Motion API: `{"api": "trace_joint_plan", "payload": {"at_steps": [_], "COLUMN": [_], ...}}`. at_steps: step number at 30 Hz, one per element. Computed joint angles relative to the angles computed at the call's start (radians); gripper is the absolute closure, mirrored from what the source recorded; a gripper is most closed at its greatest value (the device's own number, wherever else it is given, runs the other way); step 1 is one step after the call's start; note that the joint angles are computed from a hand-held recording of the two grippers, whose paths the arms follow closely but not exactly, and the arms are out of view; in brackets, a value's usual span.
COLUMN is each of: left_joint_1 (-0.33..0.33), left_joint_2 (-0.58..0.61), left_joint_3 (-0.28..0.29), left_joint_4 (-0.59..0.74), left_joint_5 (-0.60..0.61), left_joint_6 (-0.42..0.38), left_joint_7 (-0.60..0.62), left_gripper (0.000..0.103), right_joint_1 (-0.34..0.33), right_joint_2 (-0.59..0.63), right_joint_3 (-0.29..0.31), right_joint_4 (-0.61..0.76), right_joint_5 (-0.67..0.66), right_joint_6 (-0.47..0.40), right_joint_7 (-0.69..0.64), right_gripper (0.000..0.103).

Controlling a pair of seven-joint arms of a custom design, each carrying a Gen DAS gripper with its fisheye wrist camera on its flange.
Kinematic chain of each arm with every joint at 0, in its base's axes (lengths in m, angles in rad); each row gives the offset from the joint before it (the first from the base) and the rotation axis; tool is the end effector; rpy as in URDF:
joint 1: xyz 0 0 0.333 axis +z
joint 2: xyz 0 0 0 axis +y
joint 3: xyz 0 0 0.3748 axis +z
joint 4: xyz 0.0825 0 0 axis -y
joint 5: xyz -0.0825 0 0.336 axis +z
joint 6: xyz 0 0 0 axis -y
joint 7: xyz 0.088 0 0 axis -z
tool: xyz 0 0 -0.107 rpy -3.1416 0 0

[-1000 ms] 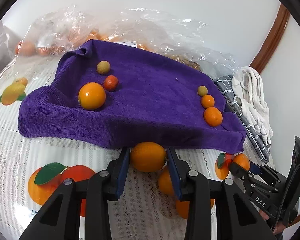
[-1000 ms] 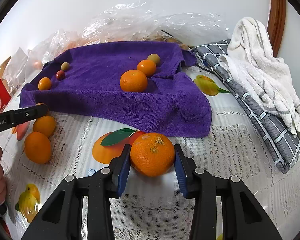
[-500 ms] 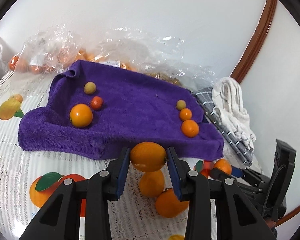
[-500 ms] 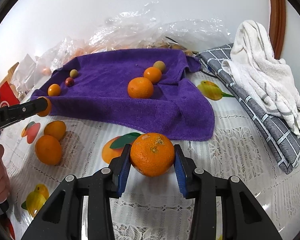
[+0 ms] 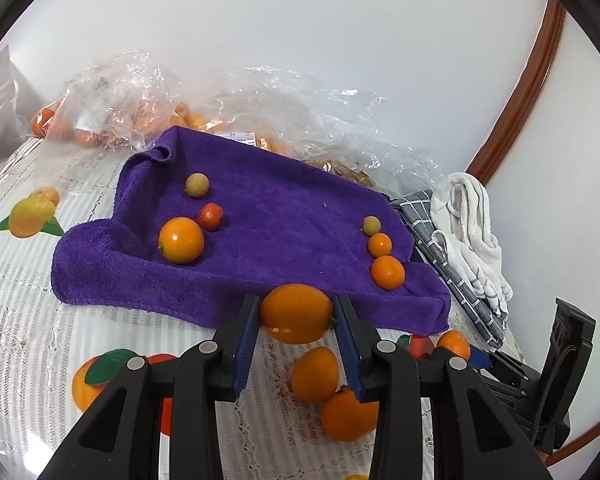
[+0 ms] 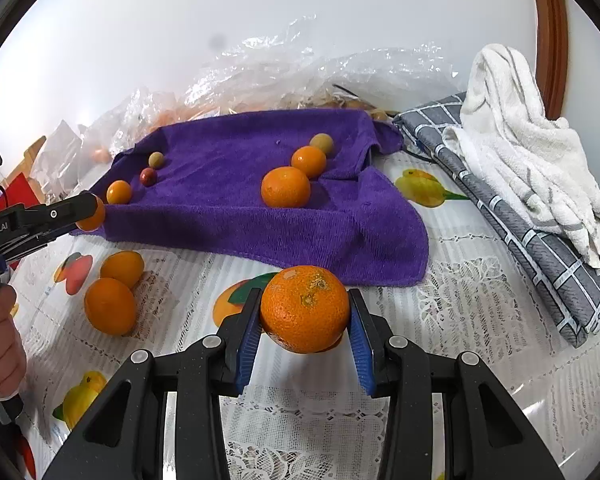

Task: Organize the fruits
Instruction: 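Lift and carry both held oranges over the purple towel with both grippers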

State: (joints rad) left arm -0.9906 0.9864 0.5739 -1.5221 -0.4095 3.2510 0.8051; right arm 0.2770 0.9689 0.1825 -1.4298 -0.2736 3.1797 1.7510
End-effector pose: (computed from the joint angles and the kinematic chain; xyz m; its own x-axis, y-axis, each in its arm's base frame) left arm 0.6399 -0.4144 0.3102 0.1245 -0.9020 0.4134 -0.5993 -0.4004 -0.6932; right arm 0.7112 0.3208 0.2797 0.4371 -0.8948 -0.0909 -0.6566 -0.2485 -0.7121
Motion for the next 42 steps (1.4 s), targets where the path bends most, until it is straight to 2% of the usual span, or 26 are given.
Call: {"api": "trace_joint_plan", "payload": {"at_steps": [10,19,33,42], "left_joint_1": [-0.015,-0.028,-0.064,-0.086], "left_joint_2": [0.002,0.004,0.007,0.018], "left_joint_3": [0.02,0.038,0.08,0.112], "left_joint_4": [-0.012,-0.019,-0.059,-0.061], "left_joint_5": [-0.021,-0.032,-0.123,-0.142], "left_joint_6": [0.007,0.01,0.048,0.036], "left_joint_7": [-0.011,-0.023,-0.014,-0.022], "left_gripper": [0.068,0.068,0.068,0.068], "right_joint_1": [-0.028,-0.033,-0.088,-0.086], "right_joint_2": [-0.006,-0.01,-0.018,-0.028], "right_joint_3": [0.03,0.032,0.103,0.094], "right_joint_4": [-0.024,-0.037,-0.079,-0.097], "right_joint_5": [0.0,-0.016,-0.074,-0.097], "right_joint_6": [0.041,0.061,0.128,0.151], "right_joint_7": [0.014,0.03,0.035,0.069], "right_gripper": [0.062,0.062,0.062,0.062]}}
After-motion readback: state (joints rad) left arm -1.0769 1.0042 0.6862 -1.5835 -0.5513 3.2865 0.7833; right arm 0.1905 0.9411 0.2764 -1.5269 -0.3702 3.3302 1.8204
